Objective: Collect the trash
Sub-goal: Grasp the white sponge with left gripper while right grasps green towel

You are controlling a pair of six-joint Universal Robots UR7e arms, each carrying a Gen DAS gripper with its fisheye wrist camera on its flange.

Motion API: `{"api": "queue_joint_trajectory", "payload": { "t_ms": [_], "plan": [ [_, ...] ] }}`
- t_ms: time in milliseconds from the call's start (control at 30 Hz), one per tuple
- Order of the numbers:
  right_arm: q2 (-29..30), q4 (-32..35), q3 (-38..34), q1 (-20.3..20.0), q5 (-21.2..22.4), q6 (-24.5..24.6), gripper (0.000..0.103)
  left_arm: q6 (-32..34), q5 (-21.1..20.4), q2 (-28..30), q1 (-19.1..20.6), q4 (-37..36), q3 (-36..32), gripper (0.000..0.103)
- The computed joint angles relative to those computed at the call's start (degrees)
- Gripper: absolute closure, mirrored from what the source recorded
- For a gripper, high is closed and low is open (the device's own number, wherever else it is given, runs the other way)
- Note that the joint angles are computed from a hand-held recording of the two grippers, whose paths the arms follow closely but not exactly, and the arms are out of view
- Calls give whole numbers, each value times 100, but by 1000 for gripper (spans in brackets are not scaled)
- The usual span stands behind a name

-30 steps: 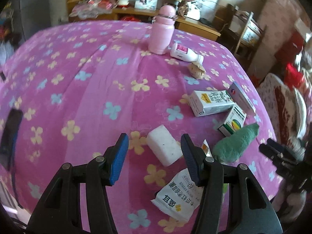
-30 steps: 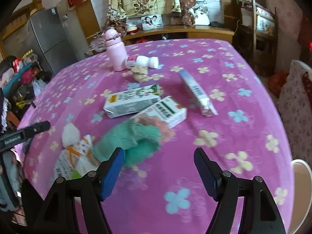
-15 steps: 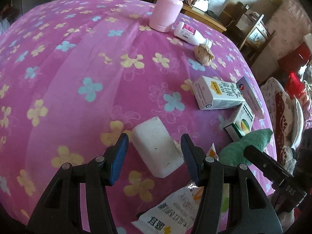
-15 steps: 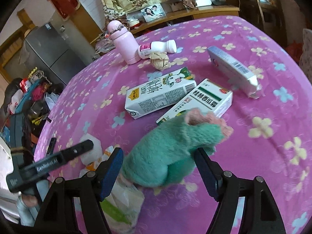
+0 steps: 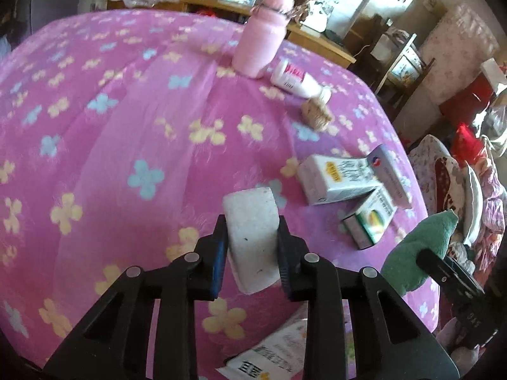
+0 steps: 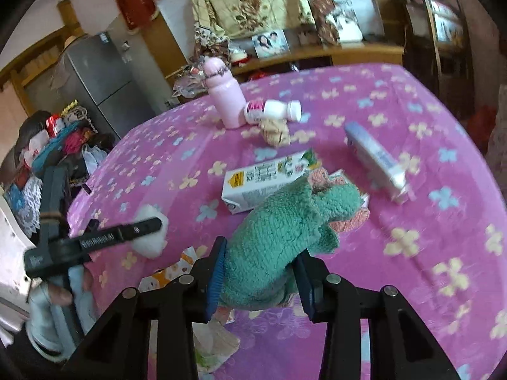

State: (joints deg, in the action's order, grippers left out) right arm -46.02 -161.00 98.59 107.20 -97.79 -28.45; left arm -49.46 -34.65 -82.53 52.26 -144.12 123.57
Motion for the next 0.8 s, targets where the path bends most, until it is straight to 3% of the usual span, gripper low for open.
{"api": "queue_joint_trajectory", "payload": {
  "t_ms": [333, 800],
  "plan": [
    [-293, -261, 191, -38, -189, -201, 64, 302, 185, 458, -384, -16, -315, 78],
    [-494, -602, 352, -96, -503, -445, 64, 767, 71, 1019, -548, -312, -646, 78]
  ]
}}
